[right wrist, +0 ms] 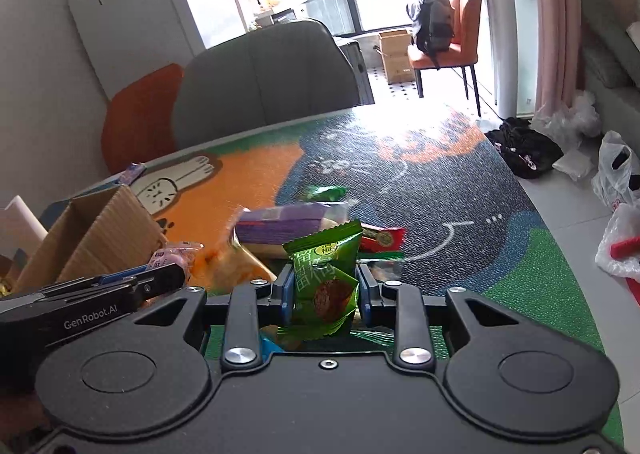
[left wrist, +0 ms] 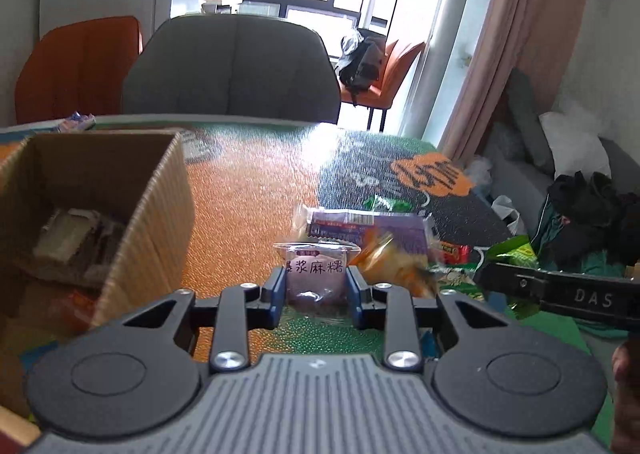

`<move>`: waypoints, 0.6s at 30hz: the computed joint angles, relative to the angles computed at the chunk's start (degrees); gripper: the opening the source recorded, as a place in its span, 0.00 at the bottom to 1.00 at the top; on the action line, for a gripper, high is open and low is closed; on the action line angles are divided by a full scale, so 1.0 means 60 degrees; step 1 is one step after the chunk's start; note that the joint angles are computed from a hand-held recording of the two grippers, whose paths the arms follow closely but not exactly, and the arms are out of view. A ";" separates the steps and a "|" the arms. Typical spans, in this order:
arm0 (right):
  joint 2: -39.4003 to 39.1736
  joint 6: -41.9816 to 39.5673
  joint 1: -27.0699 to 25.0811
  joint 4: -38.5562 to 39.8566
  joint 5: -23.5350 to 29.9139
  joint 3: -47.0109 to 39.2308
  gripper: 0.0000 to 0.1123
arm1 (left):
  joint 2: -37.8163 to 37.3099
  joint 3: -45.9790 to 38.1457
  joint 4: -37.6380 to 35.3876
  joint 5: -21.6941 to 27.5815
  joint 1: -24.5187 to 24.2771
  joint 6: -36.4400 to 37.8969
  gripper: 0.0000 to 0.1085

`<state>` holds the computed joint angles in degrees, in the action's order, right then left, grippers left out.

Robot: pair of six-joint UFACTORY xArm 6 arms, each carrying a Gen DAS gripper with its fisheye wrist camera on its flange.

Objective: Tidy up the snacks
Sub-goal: 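Lift both held packets and carry them over the cardboard box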

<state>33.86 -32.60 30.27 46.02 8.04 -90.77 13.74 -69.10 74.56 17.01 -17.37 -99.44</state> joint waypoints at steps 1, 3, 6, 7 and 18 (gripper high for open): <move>-0.0056 -0.0148 0.0039 0.0144 -0.0011 0.0023 0.26 | -0.0119 0.0071 0.0123 -0.0016 0.0007 -0.0119 0.28; -0.0131 -0.0327 0.0113 0.0313 -0.0028 0.0028 0.26 | -0.0351 0.0204 0.0298 0.0002 -0.0003 -0.0265 0.28; -0.0278 -0.0578 0.0252 0.0556 -0.0106 0.0103 0.26 | -0.0688 0.0398 0.0566 0.0031 -0.0006 -0.0467 0.28; -0.0318 -0.0632 0.0299 0.0588 -0.0126 0.0113 0.26 | -0.0830 0.0502 0.0680 0.0035 -0.0001 -0.0572 0.28; -0.0600 -0.1118 0.0899 0.0961 -0.0377 0.0046 0.26 | -0.2290 0.1520 0.1523 0.0169 0.0217 -0.1200 0.28</move>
